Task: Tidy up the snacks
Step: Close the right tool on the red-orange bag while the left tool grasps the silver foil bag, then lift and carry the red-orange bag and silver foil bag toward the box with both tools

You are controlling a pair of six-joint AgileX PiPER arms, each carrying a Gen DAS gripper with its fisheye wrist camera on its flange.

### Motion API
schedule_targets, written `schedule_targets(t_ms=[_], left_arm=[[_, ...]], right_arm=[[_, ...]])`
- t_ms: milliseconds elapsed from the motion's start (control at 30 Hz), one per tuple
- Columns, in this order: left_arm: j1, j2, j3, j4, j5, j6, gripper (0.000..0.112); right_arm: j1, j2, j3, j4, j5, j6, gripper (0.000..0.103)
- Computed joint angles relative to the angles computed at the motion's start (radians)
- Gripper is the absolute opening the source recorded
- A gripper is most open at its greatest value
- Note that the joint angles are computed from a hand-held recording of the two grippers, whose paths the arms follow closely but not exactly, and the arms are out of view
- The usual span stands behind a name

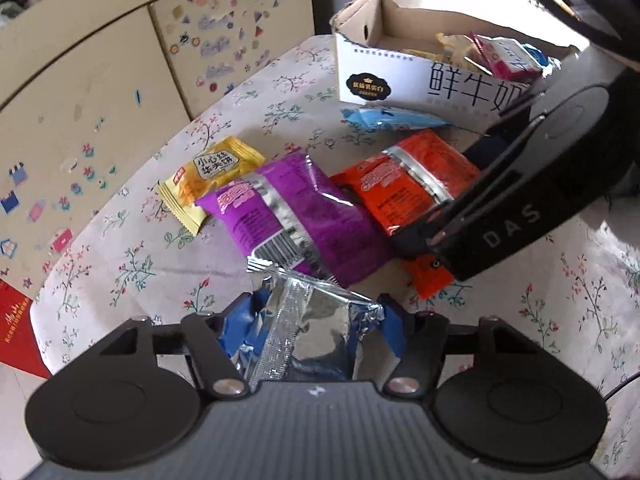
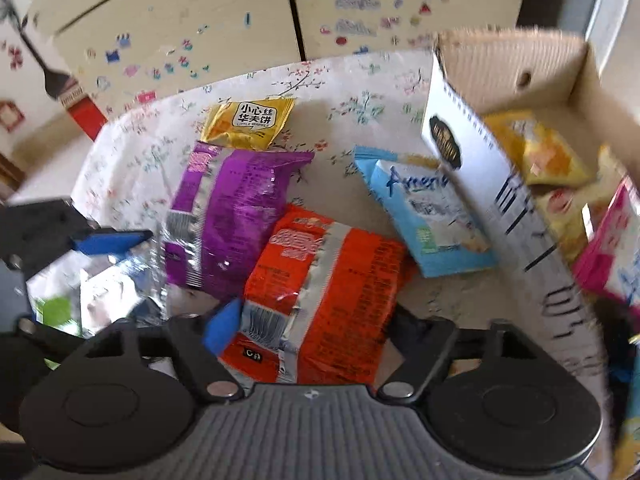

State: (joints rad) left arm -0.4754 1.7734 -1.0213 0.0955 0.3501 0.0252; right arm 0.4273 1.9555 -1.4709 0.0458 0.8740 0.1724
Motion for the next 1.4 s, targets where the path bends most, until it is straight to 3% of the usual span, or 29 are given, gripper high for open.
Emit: schedule_targets(t_ms=[100, 433, 667, 800, 933, 1067, 1100, 1233, 1400], left_arm=[[-0.019, -0.014, 0.002, 0.046, 0.005, -0.061, 0.064], [-0.066, -0.070, -0.015, 0.172, 0.007, -0.321, 0.057], [-0.119, -0.070, -0.011, 0.367, 0.029, -0.581, 0.056], [-0.130, -0.060, -0.002, 0.421, 0.015, -0.642, 0.058], [-0.150, -0.007, -0.037, 0.449, 0.067, -0.656, 0.074], [-0.163, 0.052, -0.063, 0.479, 0.104, -0.667, 0.079], [-0.160, 0.053, -0.056, 0.494, 0.088, -0.692, 0.078], [-0.136, 0.060, -0.079, 0.400, 0.080, -0.642, 0.057], [-0.145, 0.023, -0.064, 0.378, 0.067, -0.664, 0.054]], right_arm=[[-0.024, -0.012, 0.009, 0.031, 0.000, -0.038, 0.072], [-0.078, -0.127, 0.064, 0.091, 0.025, -0.099, 0.071], [-0.069, -0.259, 0.141, 0.056, -0.001, -0.091, 0.071], [-0.082, -0.303, 0.174, 0.080, 0.002, -0.097, 0.071], [-0.086, -0.314, 0.180, 0.092, -0.001, -0.107, 0.071], [-0.103, -0.308, 0.172, 0.111, -0.005, -0.120, 0.071], [-0.104, -0.309, 0.172, 0.113, -0.005, -0.120, 0.071], [-0.108, -0.304, 0.165, 0.127, -0.009, -0.129, 0.071], [-0.111, -0.301, 0.158, 0.128, -0.012, -0.144, 0.071]])
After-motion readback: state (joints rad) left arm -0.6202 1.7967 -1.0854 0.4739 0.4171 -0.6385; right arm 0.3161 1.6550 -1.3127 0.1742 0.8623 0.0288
